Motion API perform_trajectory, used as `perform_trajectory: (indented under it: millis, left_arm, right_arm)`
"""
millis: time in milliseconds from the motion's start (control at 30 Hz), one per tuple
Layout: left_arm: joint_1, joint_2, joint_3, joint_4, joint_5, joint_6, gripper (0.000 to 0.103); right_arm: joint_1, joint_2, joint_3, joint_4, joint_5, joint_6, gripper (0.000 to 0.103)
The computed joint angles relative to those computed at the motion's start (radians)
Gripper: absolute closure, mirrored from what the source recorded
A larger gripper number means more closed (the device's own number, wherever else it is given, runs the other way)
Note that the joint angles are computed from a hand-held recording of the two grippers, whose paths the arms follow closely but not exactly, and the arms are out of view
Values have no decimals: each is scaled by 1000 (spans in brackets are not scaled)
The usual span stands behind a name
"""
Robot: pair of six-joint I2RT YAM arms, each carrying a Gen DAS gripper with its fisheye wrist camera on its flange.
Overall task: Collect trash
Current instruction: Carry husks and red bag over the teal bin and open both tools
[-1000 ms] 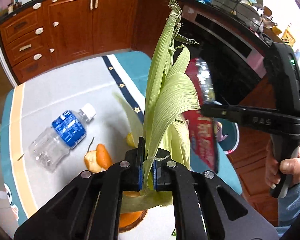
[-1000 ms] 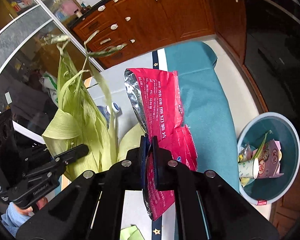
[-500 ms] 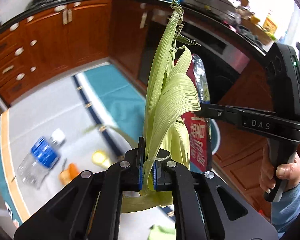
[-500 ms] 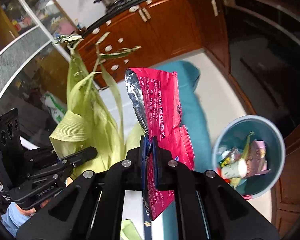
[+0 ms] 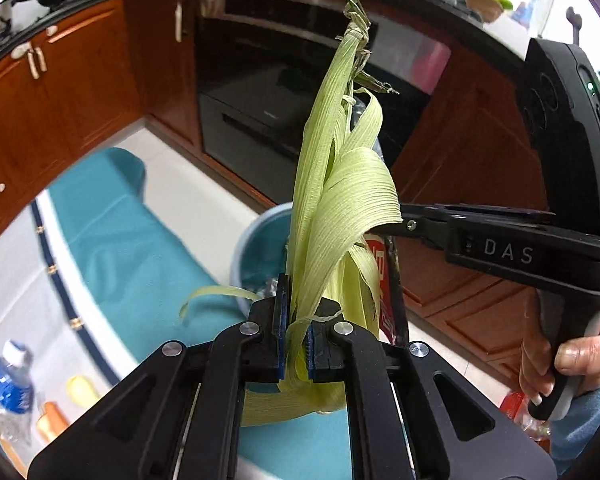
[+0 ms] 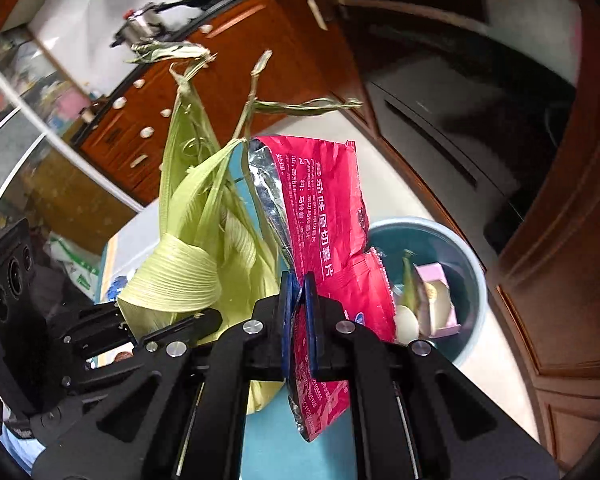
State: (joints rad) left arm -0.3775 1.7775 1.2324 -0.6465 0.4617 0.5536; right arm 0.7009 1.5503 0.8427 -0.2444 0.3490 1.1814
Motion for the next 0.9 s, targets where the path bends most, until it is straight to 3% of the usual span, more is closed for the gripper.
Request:
perform_trajectory:
  millis: [433, 533, 567, 600, 633, 667, 700, 900]
  left_arm:
    - [-111, 250, 89, 119, -79, -95, 95]
    - [-113, 291, 106, 119, -96, -89, 89]
    - [-115, 304, 110, 121, -100, -89, 83]
    - [-120, 313, 121, 118, -105, -92, 70]
    - [-125, 318, 120, 127, -111, -94, 61]
    - [-127, 311, 105, 150, -118, -96, 46]
    - [-126, 306, 99, 161, -119, -94, 41]
    - [-116, 309, 124, 117, -106, -70, 36]
  right_arm:
    - [-184, 112, -157, 269, -191, -24, 96]
    - [-210, 142, -152, 294, -220, -34, 91]
    - [-217, 154, -151, 306, -230, -35, 83]
    - [-223, 163, -155, 322, -242, -31, 64]
    - [-223, 166, -155, 322, -240, -27, 54]
    - [-222, 170, -152, 315, -230, -22, 38]
    - [-221, 171, -155, 317, -221, -16, 29]
    - [-233, 186, -175, 329, -238, 31, 21]
